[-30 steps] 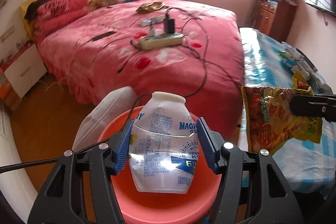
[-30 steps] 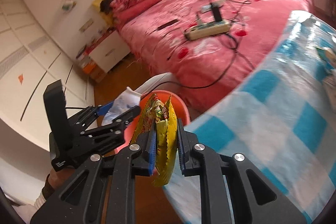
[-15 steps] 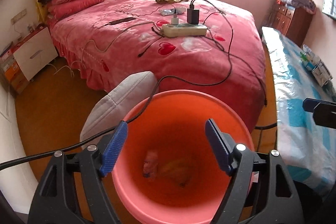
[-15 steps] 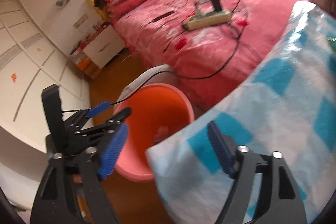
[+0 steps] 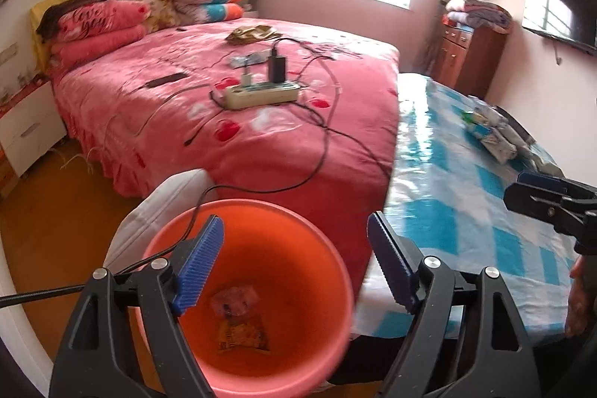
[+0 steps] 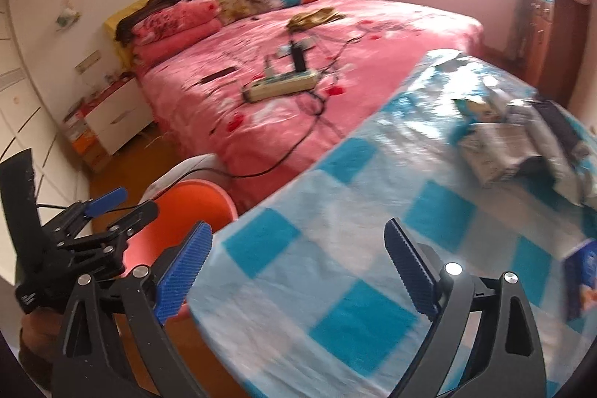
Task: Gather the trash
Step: 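Move both open tools back to the checked table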
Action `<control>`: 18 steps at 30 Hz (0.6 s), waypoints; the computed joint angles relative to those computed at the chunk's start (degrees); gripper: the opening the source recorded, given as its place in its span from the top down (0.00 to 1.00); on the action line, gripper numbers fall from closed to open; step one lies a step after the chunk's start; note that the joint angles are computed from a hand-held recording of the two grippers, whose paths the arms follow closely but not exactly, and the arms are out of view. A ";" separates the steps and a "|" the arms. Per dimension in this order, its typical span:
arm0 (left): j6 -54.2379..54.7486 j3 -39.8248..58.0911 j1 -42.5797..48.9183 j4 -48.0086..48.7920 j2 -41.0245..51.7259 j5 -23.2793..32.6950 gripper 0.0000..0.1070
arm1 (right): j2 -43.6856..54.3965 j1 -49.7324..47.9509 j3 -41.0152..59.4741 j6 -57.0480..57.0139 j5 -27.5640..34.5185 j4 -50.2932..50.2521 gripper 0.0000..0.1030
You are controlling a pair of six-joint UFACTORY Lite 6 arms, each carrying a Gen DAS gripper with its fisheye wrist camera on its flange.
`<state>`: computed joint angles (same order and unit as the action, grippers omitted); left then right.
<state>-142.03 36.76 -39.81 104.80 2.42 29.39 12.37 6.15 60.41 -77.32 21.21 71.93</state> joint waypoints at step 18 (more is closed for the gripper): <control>31.47 25.57 -16.58 -30.21 12.93 9.14 0.19 | -10.45 -21.04 -8.70 -17.89 3.82 13.85 0.08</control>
<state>-110.56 62.33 -56.39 74.58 15.35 38.53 1.92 -14.89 51.71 -95.21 25.04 85.78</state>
